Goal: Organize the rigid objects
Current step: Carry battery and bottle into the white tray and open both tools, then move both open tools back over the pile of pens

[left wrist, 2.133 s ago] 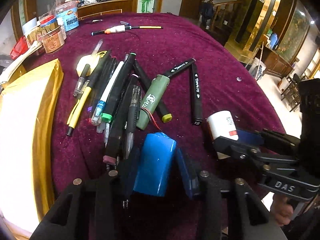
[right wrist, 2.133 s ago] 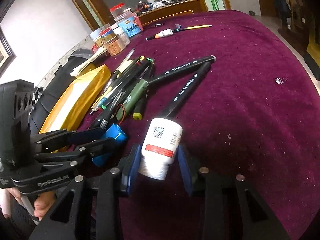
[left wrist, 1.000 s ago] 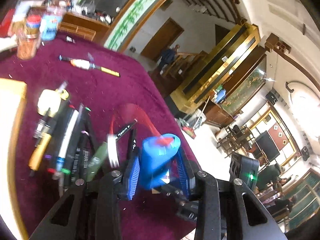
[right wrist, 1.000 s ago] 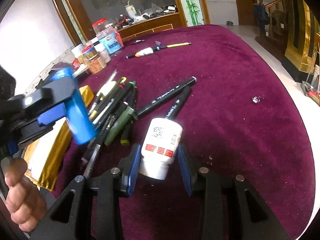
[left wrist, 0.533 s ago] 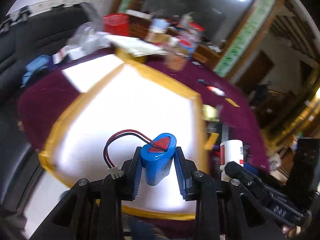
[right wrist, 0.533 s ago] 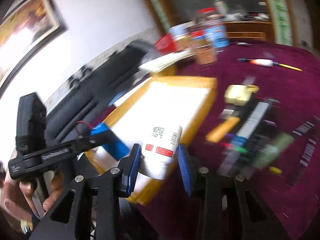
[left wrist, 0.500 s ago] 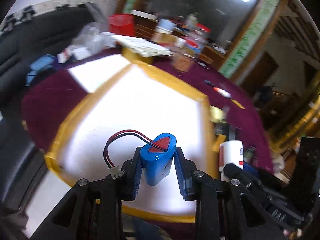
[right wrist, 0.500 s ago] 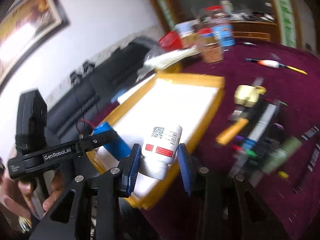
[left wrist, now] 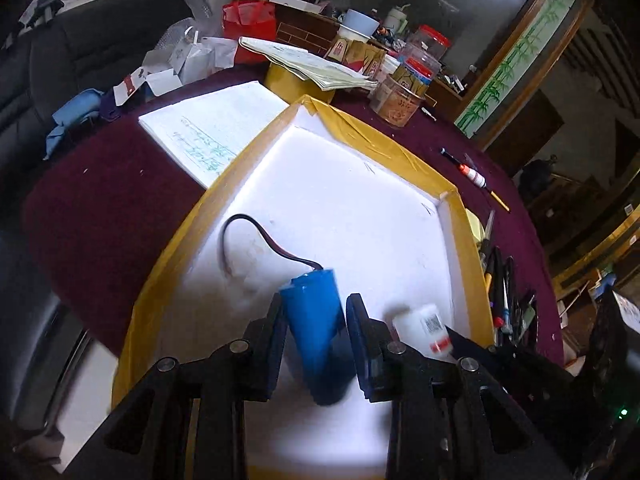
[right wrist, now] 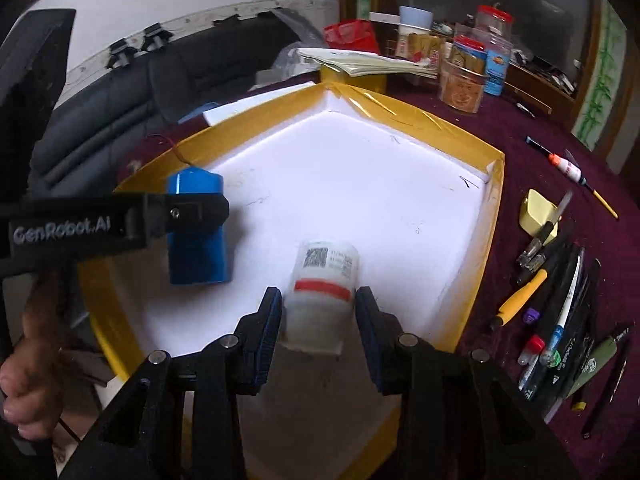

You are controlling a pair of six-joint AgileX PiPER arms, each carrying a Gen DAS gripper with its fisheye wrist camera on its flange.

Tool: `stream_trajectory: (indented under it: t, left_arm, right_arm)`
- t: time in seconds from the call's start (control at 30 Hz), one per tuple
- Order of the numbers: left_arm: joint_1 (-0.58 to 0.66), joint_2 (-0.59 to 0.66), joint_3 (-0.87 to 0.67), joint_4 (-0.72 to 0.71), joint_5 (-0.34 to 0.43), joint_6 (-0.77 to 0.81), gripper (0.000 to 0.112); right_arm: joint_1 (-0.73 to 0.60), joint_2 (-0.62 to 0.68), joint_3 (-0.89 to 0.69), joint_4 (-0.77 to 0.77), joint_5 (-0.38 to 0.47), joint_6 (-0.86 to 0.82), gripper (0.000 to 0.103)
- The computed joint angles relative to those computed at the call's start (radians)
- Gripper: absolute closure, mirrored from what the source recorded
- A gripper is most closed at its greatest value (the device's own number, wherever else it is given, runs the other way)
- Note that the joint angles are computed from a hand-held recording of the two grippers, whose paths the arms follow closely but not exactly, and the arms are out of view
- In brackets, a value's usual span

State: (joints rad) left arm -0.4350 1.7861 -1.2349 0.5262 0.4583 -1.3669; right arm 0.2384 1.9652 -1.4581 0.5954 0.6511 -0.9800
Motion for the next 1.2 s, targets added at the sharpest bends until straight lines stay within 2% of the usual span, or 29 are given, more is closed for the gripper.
stream_trajectory:
  t: [0.07, 0.13, 0.17, 0.2, 0.23, 0.27, 0.4, 0.43, 0.47, 0.57, 0.63, 0.73, 0.8, 0.83, 0.9, 1.03, 1.1, 1.2]
  left_arm:
    - [0.0, 0.008, 0.001, 0.048, 0.002, -0.052, 0.081]
    - [-0.007, 0.006, 0.015, 0.066, -0.03, -0.056, 0.066]
    - [-0.017, 0.003, 0.022, 0.088, -0.042, -0.064, 0.05]
    - [-0.036, 0.0, 0.025, 0.136, -0.039, -0.093, 0.041]
    - [-0.06, -0.005, 0.026, 0.194, -0.023, -0.135, 0.037]
    - [-0.069, -0.016, 0.044, 0.235, -0.047, -0.165, 0.034]
    - [-0.032, -0.118, 0.18, 0.39, -0.258, -0.38, 0.032]
    - [-0.02, -0.138, 0.201, 0.419, -0.292, -0.416, 0.032]
    - [-0.021, -0.151, 0.207, 0.421, -0.287, -0.424, 0.032]
    - [-0.053, -0.158, 0.173, 0.338, -0.211, -0.351, 0.032]
    - [-0.079, -0.164, 0.16, 0.331, -0.201, -0.341, 0.032]
    - [-0.18, -0.169, 0.133, 0.528, -0.095, -0.52, 0.032]
    - [-0.264, -0.145, 0.08, 0.528, 0.008, -0.515, 0.032]
    - [-0.291, -0.137, 0.065, 0.54, 0.029, -0.523, 0.032]
    - [-0.36, -0.112, 0.022, 0.59, 0.074, -0.563, 0.032]
    - [-0.481, -0.029, -0.1, 0.74, 0.152, -0.699, 0.032]
    - [-0.515, 0.042, -0.221, 0.688, 0.195, -0.623, 0.032]
    - [-0.533, 0.121, -0.384, 0.553, 0.25, -0.403, 0.032]
  right_arm:
    - [0.001, 0.009, -0.017, -0.007, 0.001, 0.023, 0.064]
    - [-0.003, 0.017, -0.042, -0.008, 0.015, 0.036, 0.058]
    - [-0.003, 0.014, -0.045, -0.017, 0.004, 0.052, 0.049]
    - [-0.006, 0.004, -0.039, -0.013, -0.008, 0.056, 0.045]
    - [-0.012, -0.003, -0.041, -0.006, -0.006, 0.059, 0.044]
    - [-0.018, -0.005, -0.051, 0.001, 0.009, 0.064, 0.043]
    - [-0.056, -0.034, -0.064, 0.069, 0.048, 0.071, 0.038]
    - [-0.067, -0.04, -0.062, 0.096, 0.056, 0.067, 0.038]
    - [-0.084, -0.045, -0.064, 0.133, 0.074, 0.067, 0.038]
    - [-0.123, -0.042, -0.084, 0.184, 0.123, 0.127, 0.038]
    - [-0.142, -0.037, -0.11, 0.17, 0.161, 0.202, 0.038]
    - [-0.193, -0.065, -0.077, 0.208, 0.17, 0.224, 0.038]
    - [-0.239, -0.083, -0.053, 0.213, 0.203, 0.264, 0.038]
    - [-0.274, -0.091, -0.045, 0.228, 0.251, 0.272, 0.038]
    - [-0.342, -0.135, 0.001, 0.274, 0.318, 0.219, 0.038]
    - [-0.483, -0.251, 0.105, 0.31, 0.343, 0.063, 0.038]
    - [-0.551, -0.266, 0.107, 0.311, 0.38, 0.006, 0.037]
    - [-0.626, -0.236, 0.062, 0.316, 0.427, -0.02, 0.037]
